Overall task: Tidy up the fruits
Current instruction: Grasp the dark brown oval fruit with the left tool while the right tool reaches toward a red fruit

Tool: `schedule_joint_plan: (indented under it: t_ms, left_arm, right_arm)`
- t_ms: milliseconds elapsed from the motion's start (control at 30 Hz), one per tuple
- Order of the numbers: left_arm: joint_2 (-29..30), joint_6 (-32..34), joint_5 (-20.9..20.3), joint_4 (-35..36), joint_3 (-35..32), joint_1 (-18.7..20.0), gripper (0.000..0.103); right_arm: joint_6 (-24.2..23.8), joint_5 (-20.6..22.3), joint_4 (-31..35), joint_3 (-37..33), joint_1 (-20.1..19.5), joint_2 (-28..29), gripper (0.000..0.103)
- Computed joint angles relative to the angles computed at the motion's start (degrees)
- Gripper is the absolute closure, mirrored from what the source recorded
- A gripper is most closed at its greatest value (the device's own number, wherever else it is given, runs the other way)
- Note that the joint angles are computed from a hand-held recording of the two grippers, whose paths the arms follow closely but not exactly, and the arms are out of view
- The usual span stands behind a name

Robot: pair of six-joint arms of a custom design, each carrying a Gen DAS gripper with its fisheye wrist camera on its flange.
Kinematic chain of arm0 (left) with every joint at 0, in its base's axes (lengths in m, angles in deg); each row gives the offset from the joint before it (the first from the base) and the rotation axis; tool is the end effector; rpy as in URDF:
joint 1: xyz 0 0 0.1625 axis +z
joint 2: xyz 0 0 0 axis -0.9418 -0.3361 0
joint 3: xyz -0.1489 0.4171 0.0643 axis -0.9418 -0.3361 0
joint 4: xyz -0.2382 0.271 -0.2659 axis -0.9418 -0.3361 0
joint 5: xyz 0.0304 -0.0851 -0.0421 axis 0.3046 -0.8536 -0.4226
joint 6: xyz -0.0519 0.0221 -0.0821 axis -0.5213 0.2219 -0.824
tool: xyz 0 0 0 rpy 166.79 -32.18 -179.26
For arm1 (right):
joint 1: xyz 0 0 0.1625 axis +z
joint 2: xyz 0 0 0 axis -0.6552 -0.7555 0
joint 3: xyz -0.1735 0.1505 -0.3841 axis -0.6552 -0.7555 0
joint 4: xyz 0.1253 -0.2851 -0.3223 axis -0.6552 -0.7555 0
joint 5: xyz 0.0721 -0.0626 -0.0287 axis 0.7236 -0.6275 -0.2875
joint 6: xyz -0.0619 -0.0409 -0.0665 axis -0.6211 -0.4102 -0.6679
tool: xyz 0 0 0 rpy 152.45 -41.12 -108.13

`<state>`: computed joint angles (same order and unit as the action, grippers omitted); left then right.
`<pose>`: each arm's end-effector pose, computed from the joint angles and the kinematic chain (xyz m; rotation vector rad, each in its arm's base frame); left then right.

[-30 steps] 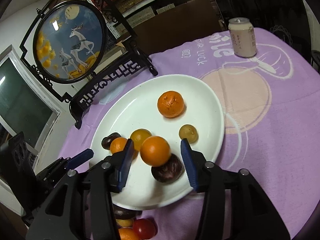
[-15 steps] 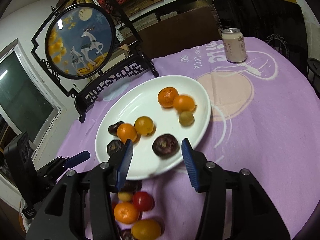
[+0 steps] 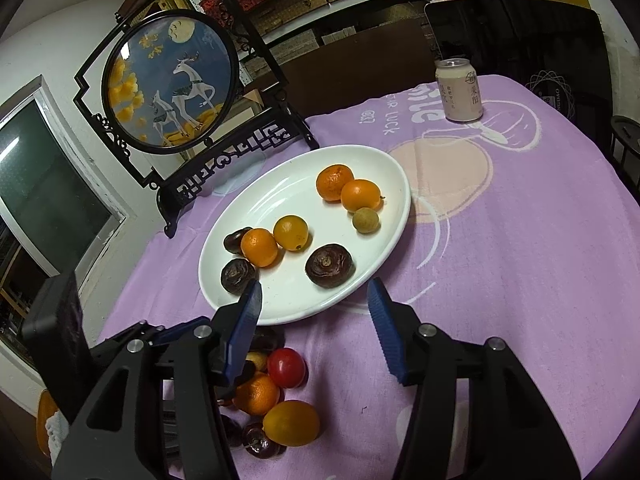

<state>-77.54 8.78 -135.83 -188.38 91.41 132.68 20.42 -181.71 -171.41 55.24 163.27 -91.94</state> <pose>-0.0475 -0.4493 0.2151 1.4000 2.3612 -0.4316 0.2972 -0.3576 0.0010 -0.0725 -2.4029 1.3123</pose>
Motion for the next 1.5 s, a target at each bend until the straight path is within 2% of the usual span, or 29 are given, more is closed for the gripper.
schedule_joint_plan:
  t_ms: [167,333,433,467,533,600,767,900,1133,1233,1333,1500]
  left_arm:
    - [2.47,-3.47,0.27,1.1,-1.76,0.3,0.031]
    - [3.97,-6.48,-1.72,4.91,-4.57,1.73,0.033]
    - [4.37,-7.35,-2.66,6.91,-5.75,2.47,0.043]
    - [4.27,-7.71,-3.69,8.46,-6.3,2.86,0.052]
    - [3.97,-8.17,-5.26,11.19,-7.08,3.17,0.061]
    - [3.51,-6.7,-2.99,8.43,-5.44,2.14,0.061]
    - [1.86,-5.76,-1.09,7.05,-4.54,2.22,0.061]
    - [-0.38,-6.0,0.62,5.64,-5.03,4.3,0.061]
    - [-1.87,-6.71,0.71,6.61,-6.75,8.24,0.061]
    - [-1.78,-6.24,0.91,5.84,-6.58,8.1,0.061]
    - [-1.76,-5.66,1.07,5.09,-6.26,8.08,0.061]
    - [-1.73,-5.42,1.57,4.64,-5.94,7.96,0.061]
  right_arm:
    - [0.45,0.65,0.54,0.32,-0.22,-0.28,0.048]
    - [0.74,0.7,1.17,0.33,-0.28,-0.32,0.048]
    - [0.92,0.67,2.03,0.14,-0.34,-0.24,0.048]
    - [0.89,0.62,2.27,0.04,-0.31,-0.18,0.048]
    - [0.75,0.56,2.55,-0.1,-0.23,-0.11,0.048]
    - [0.67,0.47,2.6,-0.15,-0.13,-0.03,0.048]
    - [0.76,0.4,3.13,-0.31,0.04,0.02,0.048]
    - [0.76,0.71,5.13,-0.84,0.24,0.4,0.048]
    - [1.35,3.82,13.29,-2.23,-0.2,0.99,0.048]
    - [2.57,5.5,14.28,-1.85,-1.04,0.79,0.048]
    - [4.06,7.34,13.43,-0.88,-1.97,0.45,0.059]
    - [5.3,10.17,13.42,-0.27,-3.14,0.55,0.063]
